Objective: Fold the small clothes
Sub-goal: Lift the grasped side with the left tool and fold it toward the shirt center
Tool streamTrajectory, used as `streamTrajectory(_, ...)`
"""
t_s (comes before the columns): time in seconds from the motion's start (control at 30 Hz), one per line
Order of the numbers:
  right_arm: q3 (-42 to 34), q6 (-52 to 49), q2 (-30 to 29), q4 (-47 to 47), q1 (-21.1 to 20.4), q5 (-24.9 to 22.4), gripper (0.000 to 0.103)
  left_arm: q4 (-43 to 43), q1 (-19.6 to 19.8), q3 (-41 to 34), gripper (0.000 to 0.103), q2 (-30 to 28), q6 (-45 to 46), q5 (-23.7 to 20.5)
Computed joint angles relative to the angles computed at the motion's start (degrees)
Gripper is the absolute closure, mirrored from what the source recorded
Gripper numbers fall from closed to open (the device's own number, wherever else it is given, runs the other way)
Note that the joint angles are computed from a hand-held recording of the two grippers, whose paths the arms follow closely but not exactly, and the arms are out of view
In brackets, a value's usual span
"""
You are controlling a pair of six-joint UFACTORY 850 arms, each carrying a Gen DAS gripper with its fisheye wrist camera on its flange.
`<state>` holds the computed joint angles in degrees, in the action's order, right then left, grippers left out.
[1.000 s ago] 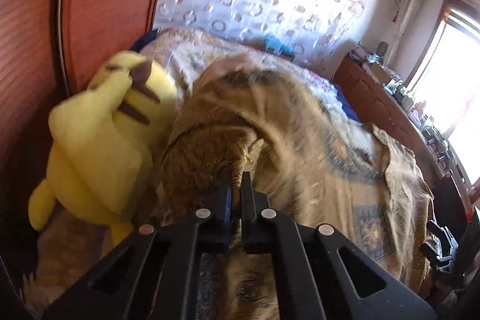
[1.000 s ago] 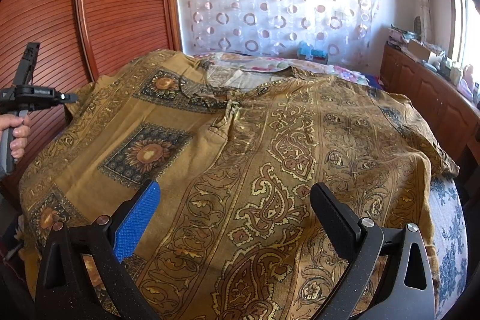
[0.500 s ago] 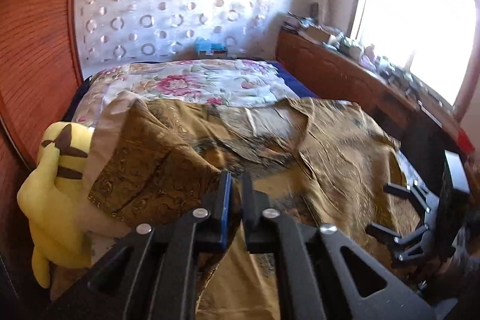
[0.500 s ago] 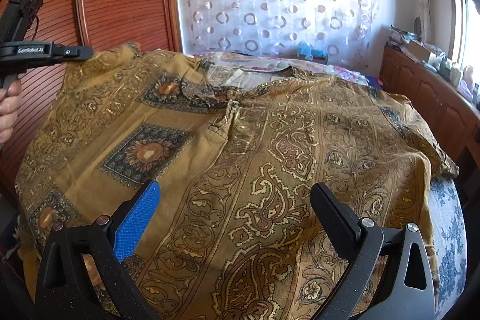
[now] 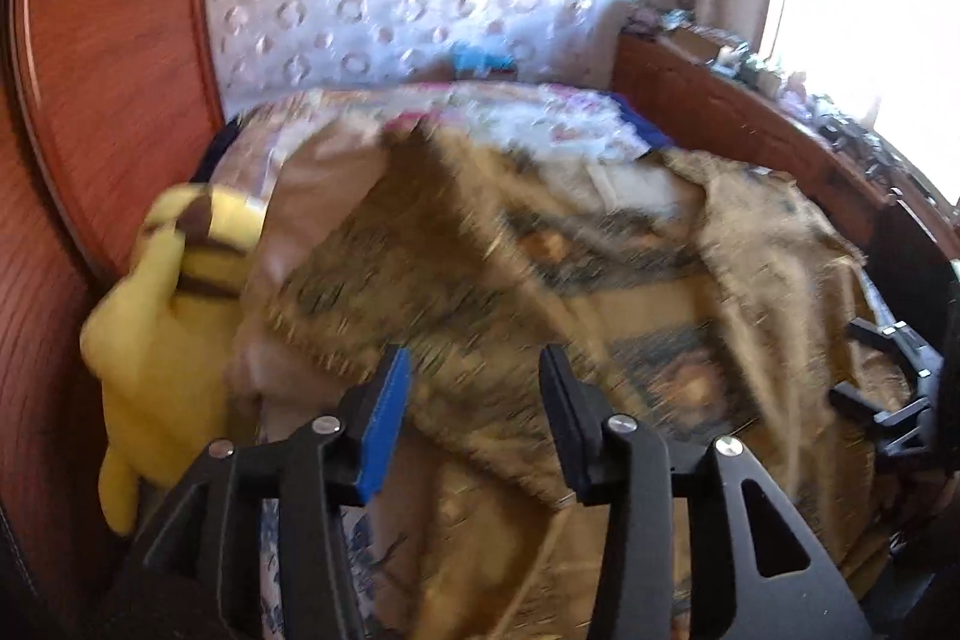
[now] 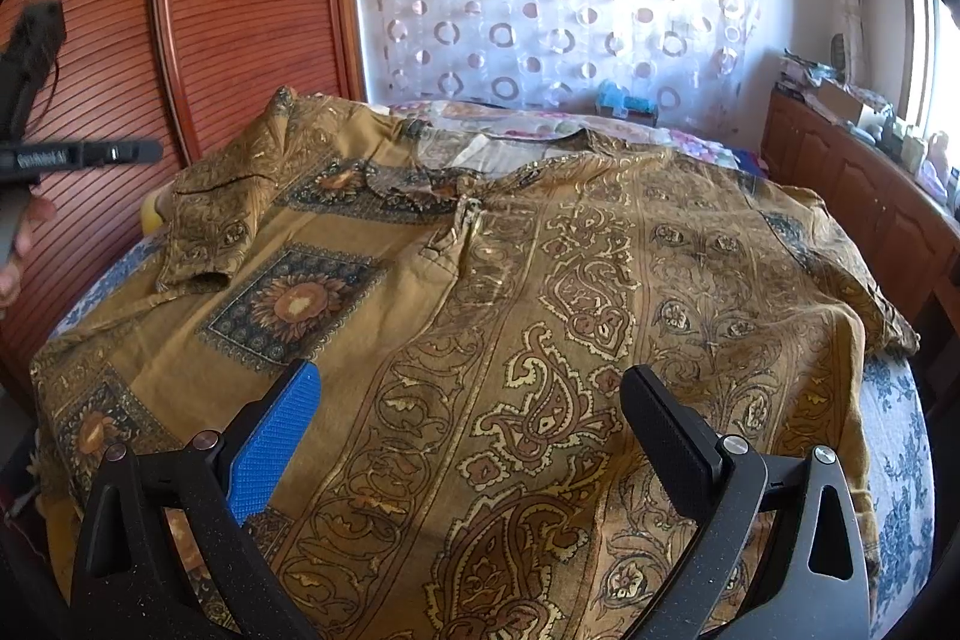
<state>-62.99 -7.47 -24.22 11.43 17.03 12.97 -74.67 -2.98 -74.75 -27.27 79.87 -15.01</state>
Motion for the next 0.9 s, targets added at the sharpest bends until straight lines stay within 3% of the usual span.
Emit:
streamTrajectory(0.17, -0.04, -0.44, -0.03, 0.58, 0.14, 0.02, 0.002, 7.93, 0.72, -2.04, 0.055, -3.9, -10.15, -1.25)
streamTrajectory(0.33, -0.06, -0.24, -0.06, 0.31, 0.13, 0.0, 0.002, 9.95, 0.97, -3.87, 0.055, -6.33, -16.01, -3.1)
streamTrajectory(0.43, 0.0, 0.24, 0.0, -0.21, -0.02, -0.04, 0.002, 4.64, 1.69, -3.75, 0.058, -6.66, -11.68, -5.4)
streamTrajectory(0.5, -0.01, 0.36, 0.01, -0.26, 0.05, -0.11, 0.002, 2.07, 2.11, -3.88, 0.071, -6.96, -8.51, -7.84)
streamTrajectory(0.6, -0.07, -0.8, 0.0, 0.93, 0.24, -0.08, 0.002, 0.02, 1.76, -3.0, 0.08, -6.1, -5.13, -7.51)
streamTrajectory(0.77, -0.01, -0.37, 0.05, 0.42, 0.12, -0.14, 0.002, -5.09, 0.97, -1.66, 0.08, -4.47, 0.96, -5.8)
streamTrajectory(0.9, 0.0, -0.38, 0.07, 0.42, 0.13, -0.2, 0.002, -1.95, 0.93, -4.67, 0.08, -6.23, -3.48, -4.56)
